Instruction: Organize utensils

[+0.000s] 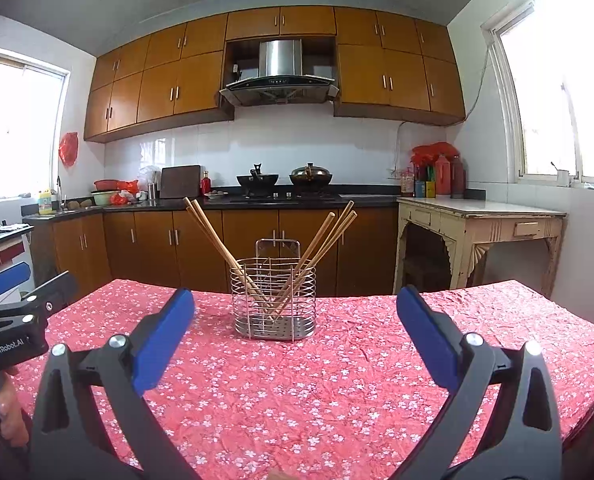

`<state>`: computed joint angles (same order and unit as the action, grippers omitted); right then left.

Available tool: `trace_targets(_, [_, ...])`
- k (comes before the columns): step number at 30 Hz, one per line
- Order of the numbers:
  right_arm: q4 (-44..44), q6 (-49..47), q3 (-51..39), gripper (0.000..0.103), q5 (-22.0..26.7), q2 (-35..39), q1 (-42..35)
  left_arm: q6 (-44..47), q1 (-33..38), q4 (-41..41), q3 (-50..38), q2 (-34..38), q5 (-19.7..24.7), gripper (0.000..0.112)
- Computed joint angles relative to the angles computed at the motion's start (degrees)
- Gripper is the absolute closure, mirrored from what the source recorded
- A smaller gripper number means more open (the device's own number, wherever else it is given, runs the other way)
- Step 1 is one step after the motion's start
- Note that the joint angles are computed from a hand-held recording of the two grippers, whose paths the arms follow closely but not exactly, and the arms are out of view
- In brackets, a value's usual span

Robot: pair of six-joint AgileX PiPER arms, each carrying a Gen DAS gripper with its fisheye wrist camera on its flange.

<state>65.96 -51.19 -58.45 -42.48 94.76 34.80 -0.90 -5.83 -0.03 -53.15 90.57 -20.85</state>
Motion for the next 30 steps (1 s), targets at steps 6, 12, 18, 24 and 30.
trace_targets(6, [-0.3, 0.5, 0.8, 0.004, -0.4, 0.2, 0.3, -0.5, 0.2, 0.0, 0.9, -0.2, -0.4, 0.011])
trace_targets(12, [1.4, -0.4, 0.3, 0.004, 1.3, 0.9, -0.5, 1.1, -0.3, -1.1, 0.8, 0.4, 0.3, 0.011])
trace_targets(18, [1.6, -0.1, 0.6, 0.004, 1.8, 0.7, -0.8, 0.8, -0.4, -0.8, 0.6, 0.7, 1.0, 0.011])
trace_targets(24, [1.4, 0.0, 0.8, 0.004, 2.2, 0.5, -1.1, 0.5, -0.1, -0.8, 0.9, 0.3, 0.9, 0.011])
trace_targets(30, [1.2, 0.1, 0.9, 0.004, 2.9, 0.3, -1.5, -0.6, 0.1, 0.6, 0.7, 0.3, 1.7, 0.011])
